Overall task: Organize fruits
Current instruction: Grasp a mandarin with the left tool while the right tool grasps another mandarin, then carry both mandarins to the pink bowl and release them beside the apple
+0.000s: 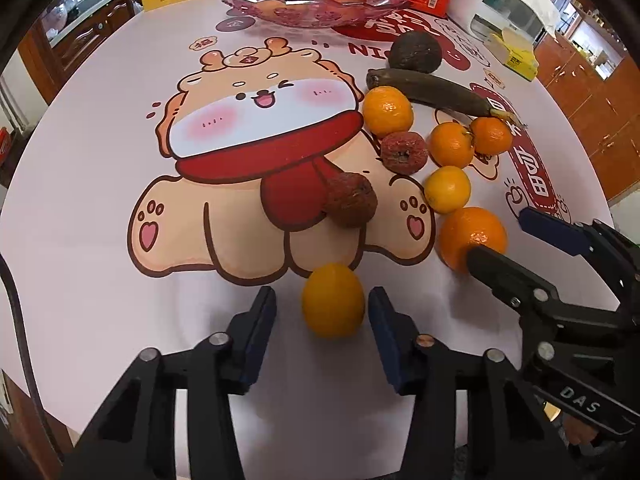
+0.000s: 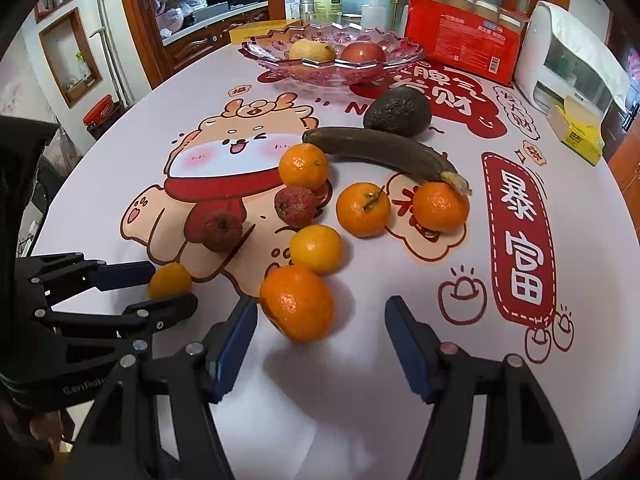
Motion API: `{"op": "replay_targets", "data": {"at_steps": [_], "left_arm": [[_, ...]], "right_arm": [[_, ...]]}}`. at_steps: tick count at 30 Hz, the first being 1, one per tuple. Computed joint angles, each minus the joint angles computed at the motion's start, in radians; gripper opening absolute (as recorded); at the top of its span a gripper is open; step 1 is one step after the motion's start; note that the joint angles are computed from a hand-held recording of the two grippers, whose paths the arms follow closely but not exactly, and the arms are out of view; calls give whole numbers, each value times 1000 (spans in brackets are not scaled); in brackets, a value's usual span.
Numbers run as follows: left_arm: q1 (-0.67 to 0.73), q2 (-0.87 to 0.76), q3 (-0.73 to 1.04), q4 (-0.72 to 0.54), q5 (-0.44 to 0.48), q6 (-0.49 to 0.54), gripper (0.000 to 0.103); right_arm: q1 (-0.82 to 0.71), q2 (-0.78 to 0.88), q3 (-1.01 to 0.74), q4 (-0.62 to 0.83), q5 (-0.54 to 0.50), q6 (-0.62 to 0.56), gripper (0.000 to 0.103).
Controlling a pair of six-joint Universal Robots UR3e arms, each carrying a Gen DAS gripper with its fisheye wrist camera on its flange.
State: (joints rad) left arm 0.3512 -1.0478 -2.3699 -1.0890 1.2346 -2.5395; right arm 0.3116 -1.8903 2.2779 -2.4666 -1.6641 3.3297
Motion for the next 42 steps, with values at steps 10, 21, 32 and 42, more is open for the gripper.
{"op": "replay_targets", "data": {"at_steps": [10,21,32,42], "left_arm": [[-44,-10,-2,34,16,-16,28],[-55,15,84,-40,-5,-17,27],[-75,-18,399,-198,-64,-46,27],[-130,-224,870,-288,-67,-87,27]], "right_arm": [[-5,29,-8,-21,65,-50,39],[-66,-76,-9,62,139,-73,36],[-108,-177,-170,174,141,-104,36],[-183,-107,-520,314,153,-176,36]]}}
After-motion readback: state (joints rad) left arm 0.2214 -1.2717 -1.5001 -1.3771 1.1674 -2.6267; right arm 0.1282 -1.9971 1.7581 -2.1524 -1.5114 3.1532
